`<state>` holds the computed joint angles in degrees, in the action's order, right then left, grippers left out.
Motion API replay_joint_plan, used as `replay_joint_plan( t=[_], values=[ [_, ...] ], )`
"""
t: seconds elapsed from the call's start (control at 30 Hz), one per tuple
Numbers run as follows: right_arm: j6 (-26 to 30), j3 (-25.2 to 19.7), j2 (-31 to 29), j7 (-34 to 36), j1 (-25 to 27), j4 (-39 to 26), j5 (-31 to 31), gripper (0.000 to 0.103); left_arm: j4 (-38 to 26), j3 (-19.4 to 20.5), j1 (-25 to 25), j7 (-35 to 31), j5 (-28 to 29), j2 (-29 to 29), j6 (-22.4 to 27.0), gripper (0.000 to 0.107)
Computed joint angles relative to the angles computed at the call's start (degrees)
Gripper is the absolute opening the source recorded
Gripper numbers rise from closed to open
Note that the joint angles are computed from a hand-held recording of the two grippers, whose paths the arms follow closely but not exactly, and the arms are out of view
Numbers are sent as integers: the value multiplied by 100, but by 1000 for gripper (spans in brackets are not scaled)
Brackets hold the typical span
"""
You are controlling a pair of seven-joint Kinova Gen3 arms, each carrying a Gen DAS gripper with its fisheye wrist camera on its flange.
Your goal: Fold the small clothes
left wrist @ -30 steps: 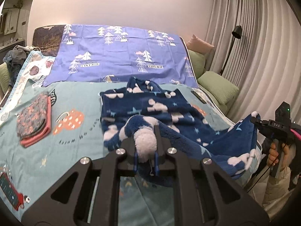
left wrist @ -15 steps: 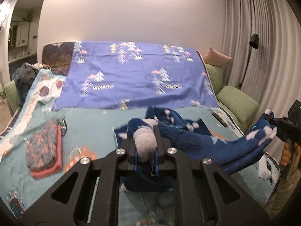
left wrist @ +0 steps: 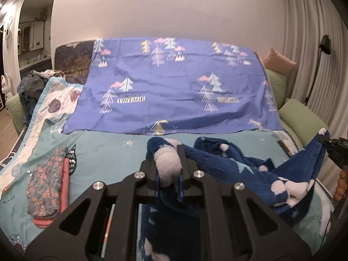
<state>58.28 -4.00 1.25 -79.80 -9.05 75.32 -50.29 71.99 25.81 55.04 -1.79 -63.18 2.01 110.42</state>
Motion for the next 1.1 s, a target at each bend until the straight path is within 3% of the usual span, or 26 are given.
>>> replay_joint_plan(
  t=[0.37, 0.5, 0.77, 0.83, 0.87, 0.9, 0.93, 0.97, 1.03, 1.1],
  values=[
    [-284, -393, 1647, -997, -222, -596, 1226, 8, 1515, -772, -1752, -10, 1738, -375, -2153, 14],
    [-172, -524, 2006, -1223, -259, -732, 1651, 9, 1840, -759, -2069, -165, 1977, -182, -2528, 15],
    [-80, -702, 2090, -1152, -113, -815, 1716, 14, 1706, -848, -2057, -438, 2040, -126, -2532, 19],
    [-64, -715, 1950, -1182, -5, -764, 1589, 20, 1773, -838, -2100, -318, 2087, -403, -2657, 25],
    [-121, -718, 1850, -1177, 39, -698, 1515, 23, 1790, -789, -2099, -162, 2018, -505, -2618, 39],
    [-227, -710, 1670, -1149, 87, -577, 1451, 33, 1809, -634, -2154, 71, 1869, -588, -2514, 53],
    [-342, -707, 1510, -1132, 105, -478, 1463, 48, 1808, -373, -2264, 304, 1649, -682, -2333, 56],
    [-492, -663, 1322, -1081, 78, -350, 1471, 53, 1784, -109, -2354, 513, 1416, -771, -2100, 57],
    [-513, -515, 997, -719, -38, -230, 1399, 55, 1655, 176, -2373, 652, 1129, -788, -1668, 57],
    [-161, -712, 942, -377, -38, -414, 1514, 55, 1545, 120, -2089, 589, 1046, -837, -1549, 57]
  ],
)
